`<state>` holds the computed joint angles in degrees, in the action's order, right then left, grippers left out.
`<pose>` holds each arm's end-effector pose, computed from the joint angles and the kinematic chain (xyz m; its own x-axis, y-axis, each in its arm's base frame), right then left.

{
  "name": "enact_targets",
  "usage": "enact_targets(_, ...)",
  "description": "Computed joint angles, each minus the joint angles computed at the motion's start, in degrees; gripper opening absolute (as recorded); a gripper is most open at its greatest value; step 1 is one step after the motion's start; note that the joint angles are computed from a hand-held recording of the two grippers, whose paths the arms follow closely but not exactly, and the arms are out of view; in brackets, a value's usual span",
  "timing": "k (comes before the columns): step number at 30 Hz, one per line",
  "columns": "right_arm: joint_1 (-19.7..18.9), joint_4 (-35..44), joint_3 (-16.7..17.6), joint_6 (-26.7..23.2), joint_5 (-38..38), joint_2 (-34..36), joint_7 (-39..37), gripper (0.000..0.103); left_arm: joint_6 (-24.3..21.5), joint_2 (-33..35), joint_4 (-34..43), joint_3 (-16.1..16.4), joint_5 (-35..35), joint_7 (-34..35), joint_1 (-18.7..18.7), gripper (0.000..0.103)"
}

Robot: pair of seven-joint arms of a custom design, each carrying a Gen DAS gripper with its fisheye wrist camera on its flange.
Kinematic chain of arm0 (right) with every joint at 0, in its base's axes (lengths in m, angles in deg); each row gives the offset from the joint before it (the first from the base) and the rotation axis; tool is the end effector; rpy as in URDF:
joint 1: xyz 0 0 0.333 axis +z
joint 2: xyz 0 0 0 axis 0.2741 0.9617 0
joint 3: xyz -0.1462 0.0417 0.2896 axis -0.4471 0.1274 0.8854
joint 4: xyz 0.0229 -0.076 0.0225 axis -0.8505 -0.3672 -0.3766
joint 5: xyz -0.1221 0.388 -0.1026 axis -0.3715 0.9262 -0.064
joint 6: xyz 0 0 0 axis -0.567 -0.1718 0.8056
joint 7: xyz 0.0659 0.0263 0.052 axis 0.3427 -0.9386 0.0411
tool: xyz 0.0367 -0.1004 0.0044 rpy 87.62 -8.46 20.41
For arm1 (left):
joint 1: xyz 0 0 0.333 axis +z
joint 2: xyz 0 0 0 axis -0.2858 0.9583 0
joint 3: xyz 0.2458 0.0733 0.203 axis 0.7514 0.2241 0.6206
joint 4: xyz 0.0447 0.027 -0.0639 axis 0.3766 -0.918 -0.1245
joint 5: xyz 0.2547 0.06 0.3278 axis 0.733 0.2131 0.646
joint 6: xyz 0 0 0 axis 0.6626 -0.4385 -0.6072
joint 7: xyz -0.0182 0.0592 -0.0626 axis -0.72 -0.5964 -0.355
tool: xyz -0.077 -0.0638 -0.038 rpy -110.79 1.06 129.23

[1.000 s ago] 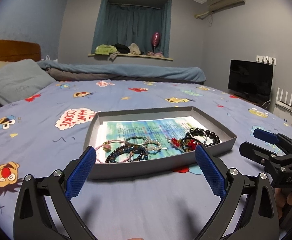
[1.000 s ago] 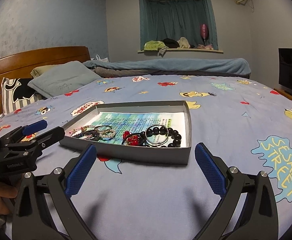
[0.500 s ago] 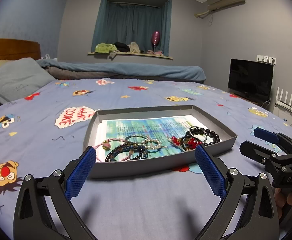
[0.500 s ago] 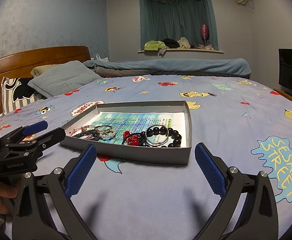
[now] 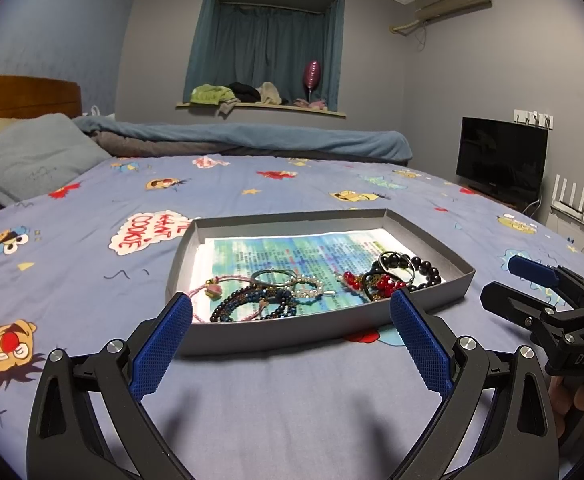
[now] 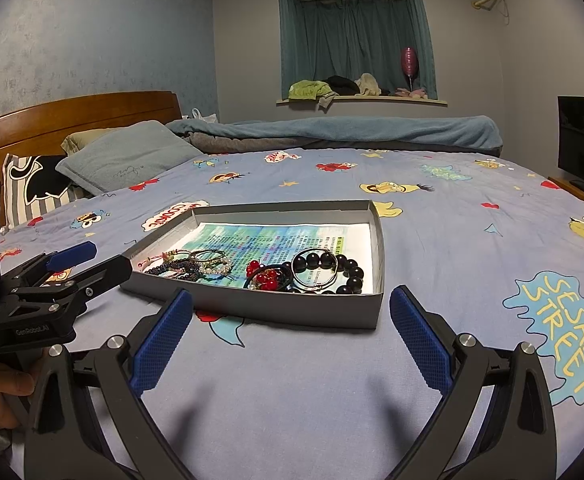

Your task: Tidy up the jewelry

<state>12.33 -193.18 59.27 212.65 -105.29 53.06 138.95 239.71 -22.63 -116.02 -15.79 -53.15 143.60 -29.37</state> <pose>0.6517 0.0751 0.3580 0.2766 -0.9587 -0.0655 -0.3936 -0.0509 -0.9179 0.6458 -0.1930 0.3423 -0.2178 -0.9732 0.0739 -0.3762 0.0139 -0.9264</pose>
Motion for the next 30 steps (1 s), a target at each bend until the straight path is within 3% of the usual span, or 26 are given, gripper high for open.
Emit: enact_targets(30, -0.4, 0.4, 0.6, -0.8, -0.3, 0.3, 0.5, 0.097, -1.3, 0.1, 0.3, 0.3, -1.0, -0.5, -0.4, 0.098)
